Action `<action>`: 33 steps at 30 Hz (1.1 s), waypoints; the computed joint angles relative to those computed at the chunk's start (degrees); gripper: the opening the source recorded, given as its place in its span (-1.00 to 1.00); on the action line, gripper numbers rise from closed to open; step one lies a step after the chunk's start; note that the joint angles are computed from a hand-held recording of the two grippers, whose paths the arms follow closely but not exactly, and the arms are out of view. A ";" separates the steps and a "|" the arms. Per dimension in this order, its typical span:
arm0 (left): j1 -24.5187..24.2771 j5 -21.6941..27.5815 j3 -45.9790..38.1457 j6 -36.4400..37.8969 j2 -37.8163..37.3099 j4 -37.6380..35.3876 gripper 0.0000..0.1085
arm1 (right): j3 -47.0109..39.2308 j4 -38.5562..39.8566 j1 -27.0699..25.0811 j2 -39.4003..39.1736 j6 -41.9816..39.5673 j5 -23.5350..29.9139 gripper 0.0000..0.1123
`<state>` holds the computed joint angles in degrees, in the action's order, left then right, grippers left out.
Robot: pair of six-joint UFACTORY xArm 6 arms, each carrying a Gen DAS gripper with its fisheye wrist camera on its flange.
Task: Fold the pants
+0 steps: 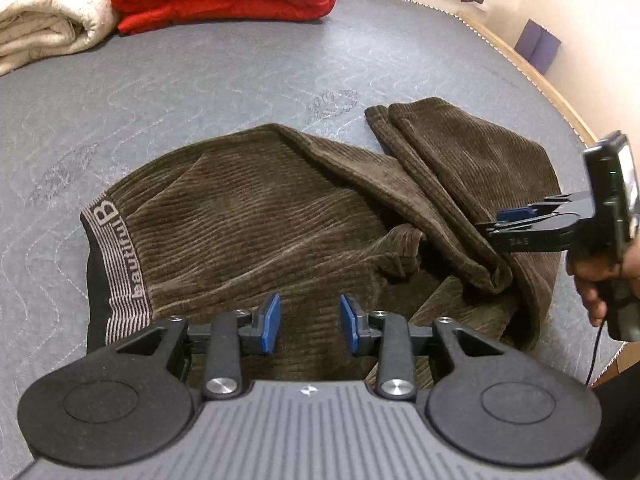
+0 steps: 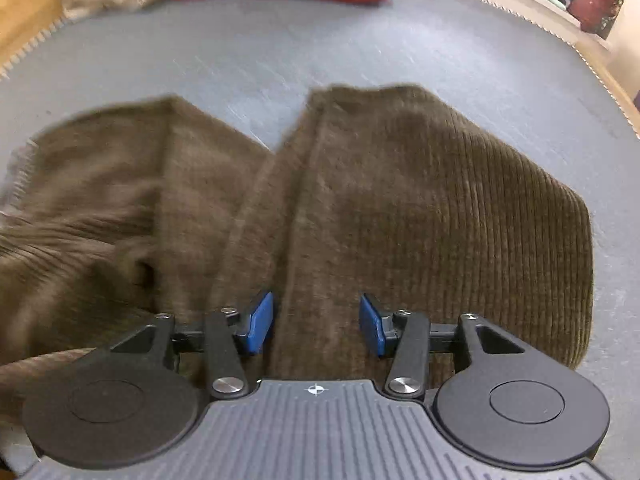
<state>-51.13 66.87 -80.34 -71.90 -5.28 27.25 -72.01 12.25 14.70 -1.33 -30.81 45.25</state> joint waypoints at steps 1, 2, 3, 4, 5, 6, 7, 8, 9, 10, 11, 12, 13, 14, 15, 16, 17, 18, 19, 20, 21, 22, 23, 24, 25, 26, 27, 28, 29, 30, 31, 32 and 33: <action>0.09 0.05 -0.30 0.16 0.15 0.18 -0.32 | -0.44 -1.43 0.14 0.75 1.38 -0.15 -0.14; 0.14 0.07 -0.68 0.36 0.32 0.41 -0.32 | -0.74 -1.37 0.07 1.23 1.80 -0.27 -0.36; 0.14 0.20 -1.02 0.49 0.46 0.55 -0.32 | -1.14 -0.58 -0.25 1.63 1.69 -0.26 -0.74; 0.14 0.15 -1.22 0.62 0.54 0.68 -0.31 | -1.51 0.40 -0.66 1.70 1.55 0.03 -0.83; 0.20 0.05 -1.42 0.94 0.64 0.53 -0.31 | -1.77 1.43 -1.05 1.57 1.59 -0.39 -0.84; 0.17 -0.08 -1.55 1.20 0.75 0.34 -0.31 | -1.13 2.64 -1.61 0.65 1.47 -1.60 -0.86; 0.07 -0.16 -1.76 1.53 0.97 0.10 -0.31 | -0.13 4.53 -2.46 -0.67 0.83 -3.45 -0.86; -0.13 -0.25 -1.99 1.73 1.22 -0.02 -0.31 | 0.68 6.35 -3.43 -1.96 0.17 -4.97 -0.86; -0.35 -0.55 -2.03 1.82 1.39 -0.10 -0.31 | 1.32 8.65 -4.82 -3.32 -0.40 -6.33 -0.87; -0.57 -1.02 -1.90 1.93 1.46 -0.20 -0.31 | 1.62 12.10 -6.79 -4.41 -1.24 -7.53 -0.87; -0.90 -1.54 -1.71 2.10 1.56 -0.45 -0.31 | 2.02 15.25 -8.78 -5.43 -2.09 -8.41 -0.87; -1.20 -1.69 -1.70 2.26 1.78 -0.79 -0.31 | 2.29 17.82 -11.03 -6.40 -2.66 -9.13 -0.87; -1.51 -1.80 -1.81 2.69 2.06 -1.25 -0.31 | 2.34 19.72 -13.69 -6.97 -2.56 -9.92 -0.87; -1.90 -2.25 -1.89 3.54 2.40 -1.74 -0.31 | 2.28 21.20 -16.18 -7.39 -2.21 -10.04 -0.88; -2.24 -2.92 -2.00 4.82 2.79 -2.36 -0.31 | 1.90 22.54 -18.94 -7.19 -1.46 -10.02 -0.88; -2.60 -3.67 -1.88 5.84 3.12 -2.86 -0.31 | 1.27 23.28 -21.86 -6.69 -0.18 -9.37 -0.88; -2.98 -4.48 -1.86 7.44 3.63 -3.82 -0.31 | 0.65 22.88 -24.66 -6.26 1.57 -8.00 -0.88; -3.32 -4.95 -2.00 8.97 4.24 -4.85 -0.31 | 0.10 21.53 -26.95 -5.77 3.42 -6.48 -0.88; -3.66 -5.33 -2.00 10.19 4.79 -5.79 -0.31 | -0.67 19.03 -29.60 -5.08 6.02 -3.89 -0.88; -3.98 -6.19 -1.99 12.09 5.50 -7.57 -0.31 | -1.63 15.92 -31.48 -4.09 8.53 -0.70 -0.88; -4.06 -7.13 -1.78 13.87 5.89 -9.25 -0.31 | -3.34 11.31 -33.29 -2.28 11.42 4.29 -0.88; -4.28 -7.90 -1.87 16.19 6.65 -11.15 -0.31 | -4.77 8.41 -34.58 -0.65 13.12 8.67 -0.88; -4.57 -7.81 -2.13 17.60 7.36 -11.96 -0.31 | -6.36 6.46 -35.98 1.31 15.20 13.23 -0.87; -4.85 -7.15 -2.96 18.75 8.32 -12.49 -0.31 | -7.68 6.17 -36.98 2.86 16.03 16.51 -0.86; -5.11 -6.51 -3.77 19.68 9.24 -12.97 -0.28 | -8.74 6.48 -37.99 4.36 15.56 18.95 -0.85; -5.22 -5.89 -4.69 20.44 10.27 -13.42 -0.25 | -8.87 7.09 -38.57 4.83 14.49 18.99 -0.82; -5.42 -5.47 -5.39 20.38 11.09 -13.46 -0.24 | -8.38 8.44 -38.98 4.65 13.03 17.02 -0.81; -5.24 -4.99 -6.12 20.54 11.82 -13.69 -0.24 | -7.19 9.41 -39.19 3.39 11.62 14.64 -0.77; -5.04 -4.66 -6.83 20.57 12.53 -13.89 -0.24 | -6.08 10.53 -39.14 2.24 10.06 12.21 -0.72; -4.92 -4.49 -7.47 20.40 13.18 -13.83 -0.23 | -4.87 11.66 -38.87 1.24 8.57 9.14 -0.67; -4.93 -4.15 -8.18 20.02 13.83 -13.46 -0.21 | -2.96 12.98 -38.45 -0.25 6.83 5.26 -0.66; -4.74 -3.60 -9.20 19.90 14.53 -13.21 -0.21 | -2.16 14.97 -38.13 -0.79 4.57 2.63 -0.58; -4.60 -3.42 -9.87 19.61 14.96 -12.96 -0.21 | -1.77 17.81 -37.57 -1.07 1.55 0.67 -0.50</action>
